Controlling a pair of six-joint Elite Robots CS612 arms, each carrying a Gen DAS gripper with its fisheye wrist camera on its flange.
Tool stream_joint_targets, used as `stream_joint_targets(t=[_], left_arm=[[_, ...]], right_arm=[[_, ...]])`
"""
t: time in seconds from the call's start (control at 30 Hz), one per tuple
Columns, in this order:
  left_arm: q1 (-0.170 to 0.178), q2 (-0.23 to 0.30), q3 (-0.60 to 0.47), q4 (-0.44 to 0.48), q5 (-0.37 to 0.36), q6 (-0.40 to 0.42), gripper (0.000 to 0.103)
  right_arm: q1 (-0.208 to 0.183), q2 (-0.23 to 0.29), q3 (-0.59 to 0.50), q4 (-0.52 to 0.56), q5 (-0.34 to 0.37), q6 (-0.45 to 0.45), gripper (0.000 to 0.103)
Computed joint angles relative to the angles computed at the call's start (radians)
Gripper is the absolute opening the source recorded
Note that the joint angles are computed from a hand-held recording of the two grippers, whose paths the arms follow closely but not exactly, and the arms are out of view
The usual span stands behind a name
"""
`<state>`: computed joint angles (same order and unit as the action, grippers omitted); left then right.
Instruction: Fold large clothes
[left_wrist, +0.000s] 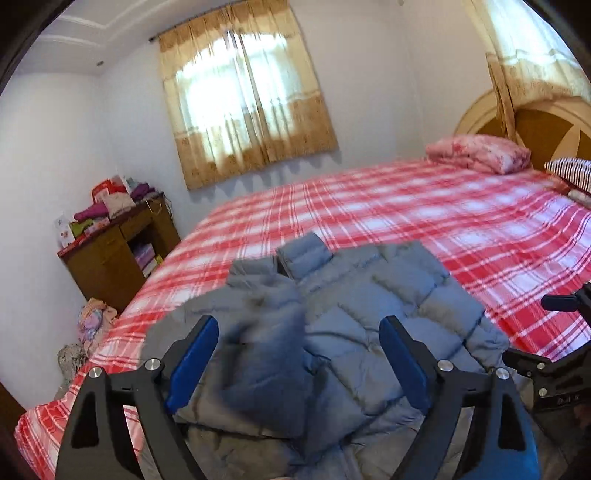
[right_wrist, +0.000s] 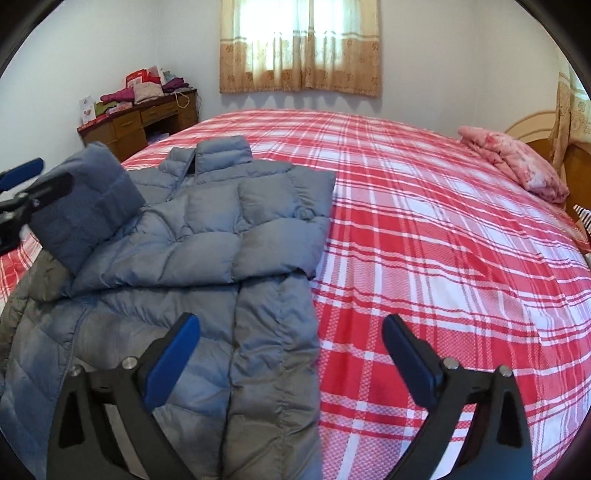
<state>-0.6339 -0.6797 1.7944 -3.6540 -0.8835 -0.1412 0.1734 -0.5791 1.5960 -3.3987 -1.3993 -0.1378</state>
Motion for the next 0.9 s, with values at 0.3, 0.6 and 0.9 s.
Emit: stream_joint_targets(t=[0.3, 0.6, 0.9], left_arm=[[0.065, -0.05, 0.127, -0.156, 0.02, -0.092, 0.093], [0.177, -0.04, 0.132, 0.293, 0.037, -0.474, 0.093], [0.202, 0.005, 0.1, 0.476, 0.038, -0.561, 0.093]], right_arm=[[0.014, -0.028, -0.033, 0.058, 0.097, 0.025, 0.101], [0.063, 0.034, -0.17, 0.267, 0.159, 0.045, 0.094], [0.074, 0.047, -0.174, 0.269, 0.078, 0.066, 0.014]])
